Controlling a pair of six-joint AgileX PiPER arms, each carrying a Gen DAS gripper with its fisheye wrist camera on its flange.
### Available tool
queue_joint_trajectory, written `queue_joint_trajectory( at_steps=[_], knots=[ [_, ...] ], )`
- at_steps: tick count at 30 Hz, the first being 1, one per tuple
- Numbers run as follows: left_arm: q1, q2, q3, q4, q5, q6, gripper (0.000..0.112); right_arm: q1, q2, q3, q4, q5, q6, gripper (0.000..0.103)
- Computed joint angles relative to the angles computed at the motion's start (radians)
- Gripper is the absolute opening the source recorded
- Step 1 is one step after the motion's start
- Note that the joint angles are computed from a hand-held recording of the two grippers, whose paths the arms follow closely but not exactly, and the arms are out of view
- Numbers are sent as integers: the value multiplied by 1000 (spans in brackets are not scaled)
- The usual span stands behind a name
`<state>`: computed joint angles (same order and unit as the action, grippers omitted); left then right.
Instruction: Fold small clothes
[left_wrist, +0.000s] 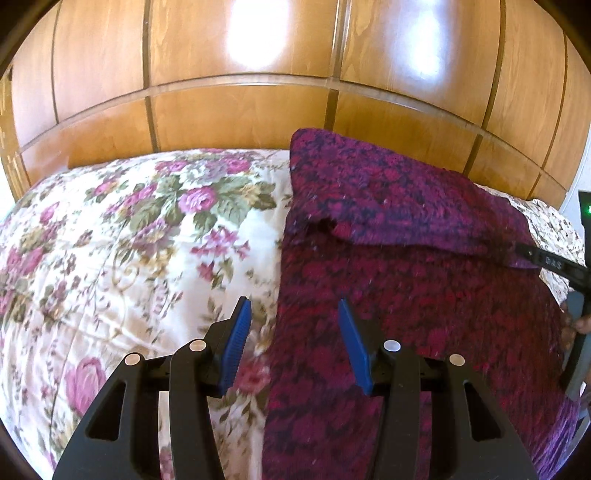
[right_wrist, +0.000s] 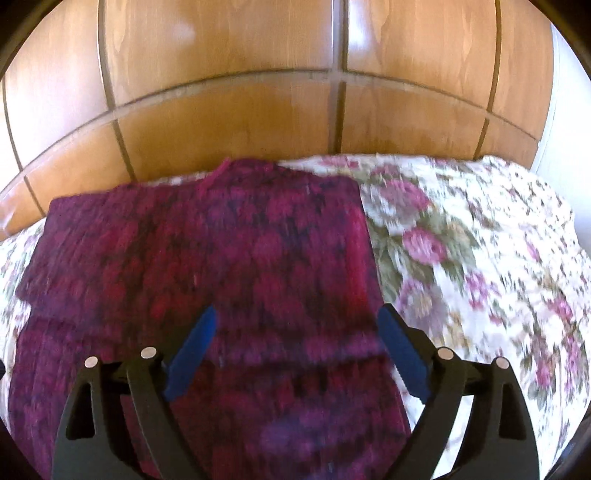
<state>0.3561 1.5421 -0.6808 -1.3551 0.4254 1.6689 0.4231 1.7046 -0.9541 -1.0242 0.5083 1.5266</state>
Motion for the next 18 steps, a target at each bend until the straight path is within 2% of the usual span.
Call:
queue_joint_trajectory(
  at_steps=[3,8,18],
  knots=[
    [29,-6,28,-10,13,35,48,-9,-43,75,70,-27,-45,89],
    [65,-10,64,-14,23,66,48,-6,-109,184,104,-68,-33,91],
    [167,-28,137,-1,88,166,48,58,-235,367,76,-131,97,94]
  ],
)
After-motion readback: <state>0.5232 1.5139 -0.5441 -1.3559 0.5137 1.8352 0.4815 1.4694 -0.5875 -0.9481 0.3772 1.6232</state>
